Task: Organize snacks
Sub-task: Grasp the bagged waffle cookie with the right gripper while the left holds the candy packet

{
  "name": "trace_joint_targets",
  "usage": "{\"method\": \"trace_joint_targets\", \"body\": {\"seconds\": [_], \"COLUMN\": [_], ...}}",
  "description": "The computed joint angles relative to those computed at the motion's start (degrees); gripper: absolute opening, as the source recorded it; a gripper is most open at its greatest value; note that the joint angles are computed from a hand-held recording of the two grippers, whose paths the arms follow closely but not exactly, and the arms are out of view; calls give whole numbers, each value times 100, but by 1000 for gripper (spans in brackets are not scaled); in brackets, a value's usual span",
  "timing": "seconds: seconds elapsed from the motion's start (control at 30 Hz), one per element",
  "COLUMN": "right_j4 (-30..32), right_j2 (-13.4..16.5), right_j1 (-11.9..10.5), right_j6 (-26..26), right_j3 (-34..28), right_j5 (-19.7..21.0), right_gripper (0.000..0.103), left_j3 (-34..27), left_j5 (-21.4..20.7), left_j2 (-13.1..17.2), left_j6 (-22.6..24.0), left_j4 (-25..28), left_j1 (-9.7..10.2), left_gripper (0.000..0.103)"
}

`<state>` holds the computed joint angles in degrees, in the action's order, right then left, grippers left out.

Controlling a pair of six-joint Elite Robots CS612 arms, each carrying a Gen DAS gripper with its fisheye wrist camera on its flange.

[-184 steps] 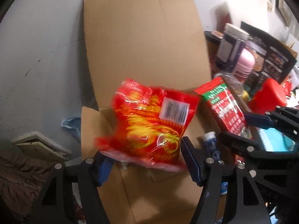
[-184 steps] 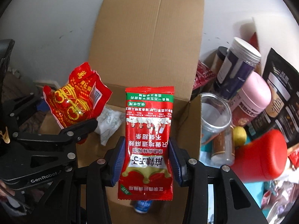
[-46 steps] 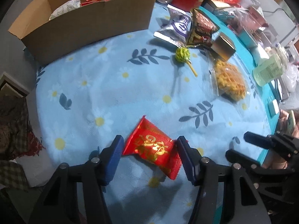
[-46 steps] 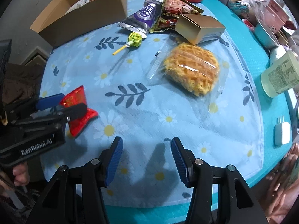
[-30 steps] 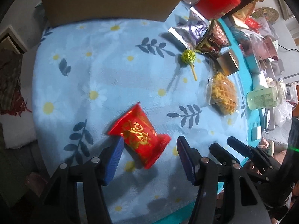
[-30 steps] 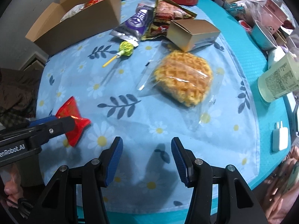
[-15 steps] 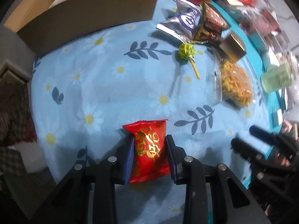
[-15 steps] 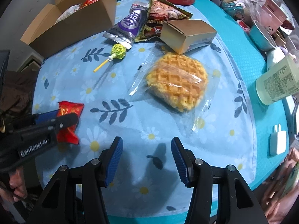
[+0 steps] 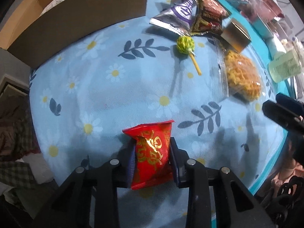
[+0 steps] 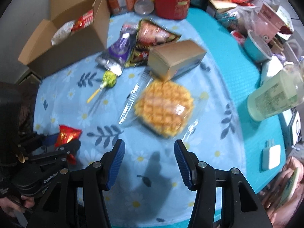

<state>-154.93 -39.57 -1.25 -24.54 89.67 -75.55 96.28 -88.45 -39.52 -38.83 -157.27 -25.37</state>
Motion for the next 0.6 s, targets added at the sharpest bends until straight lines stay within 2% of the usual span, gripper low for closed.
{"method": "trace_joint_targets", "body": {"seconds": [0.1,0.2,0.27,0.33,0.43,0.5,0.6], "right_j4": [-396,-591,-770,-726,-373,21,183], "right_j2": [69,175,243,320,408,465,559], "right_j1": [32,60,90,141,168,167,181], "right_j6": [-228,-802,-1210,-1667,-2233,-2479,-2736], "right_j3": [-39,-157,-210,-315,-509,-682,-854], "right_j5": [-75,-7,3,-35,70,155,119], "right_gripper": [67,82,82,88,89,94,97], "left_j3": [-69,-128,-175,-222,-400,-429,-546], "left_j5": [35,55,30,-8,-102,-173,-235], "left_j2": [8,21,33,48,92,107,188], "left_j6": [4,4,-20,-40,-114,-158,-199], "left_j4": [-35,-68,-84,-100,-67,-120,-114], "left_j1": [47,87,109,129,138,142,146], "left_gripper": [31,31,31,31,31,31,31]}}
